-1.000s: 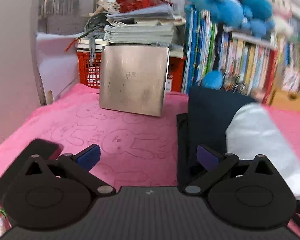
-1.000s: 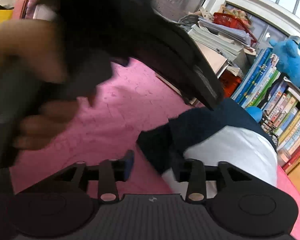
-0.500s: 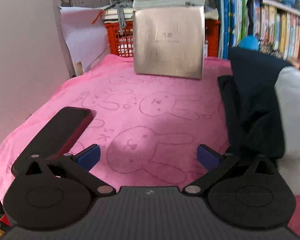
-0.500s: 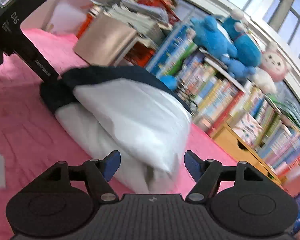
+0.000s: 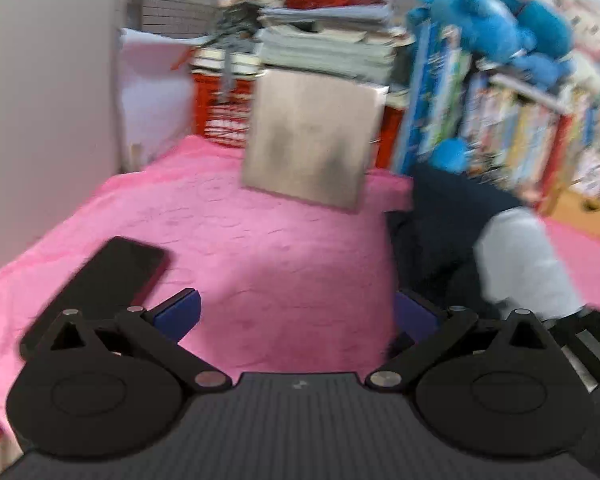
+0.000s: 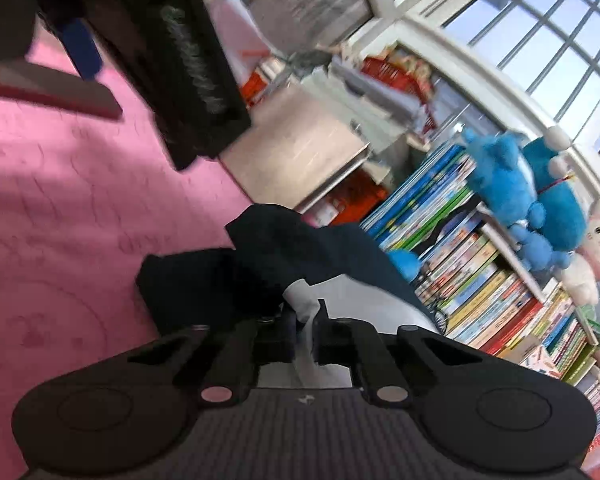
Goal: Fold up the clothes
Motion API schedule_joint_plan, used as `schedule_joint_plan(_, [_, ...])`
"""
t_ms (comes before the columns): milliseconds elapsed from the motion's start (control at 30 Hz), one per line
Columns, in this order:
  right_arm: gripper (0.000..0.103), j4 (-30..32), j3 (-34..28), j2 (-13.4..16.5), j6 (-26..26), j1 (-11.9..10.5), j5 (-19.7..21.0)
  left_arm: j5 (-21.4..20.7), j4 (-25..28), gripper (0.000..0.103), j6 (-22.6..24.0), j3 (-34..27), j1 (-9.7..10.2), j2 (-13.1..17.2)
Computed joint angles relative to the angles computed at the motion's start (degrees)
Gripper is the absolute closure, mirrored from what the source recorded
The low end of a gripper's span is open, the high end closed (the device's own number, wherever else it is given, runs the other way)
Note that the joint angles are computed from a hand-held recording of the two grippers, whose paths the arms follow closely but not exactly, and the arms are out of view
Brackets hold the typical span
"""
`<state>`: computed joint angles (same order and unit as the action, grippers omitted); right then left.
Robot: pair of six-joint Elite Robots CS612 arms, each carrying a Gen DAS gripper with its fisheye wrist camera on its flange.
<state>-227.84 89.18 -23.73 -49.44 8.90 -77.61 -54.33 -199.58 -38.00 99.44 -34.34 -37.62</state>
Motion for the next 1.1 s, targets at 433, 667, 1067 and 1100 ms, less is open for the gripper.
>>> schedule_joint_plan(433, [0.097,-5.1,3.0,-0.2,-5.0,-1.5,4.8,-33.5,-4.0,0.000,-12.3,-6.4,6.57,4.5])
schedule_joint_plan(667, [0.096,-5.7,2.9,0.2,-6.6,-1.7,4.8,-33.6,-2.4,0.018,-17.9,-10.5,6.93,6.4])
schedule_joint_plan(1067, [0.038,-9.1,-1.0,2.6,-6.4,-0.6,-2.8,-31.9,-4.5,0.081,-16.1,-8.4,6.76,5.5])
schedule_joint_plan(1100, [0.039,-9.0,-1.7,2.9,-6.6,-0.4,-3.4,-31.4,-4.4,0.081,-15.7,-8.3,6.61,5.4])
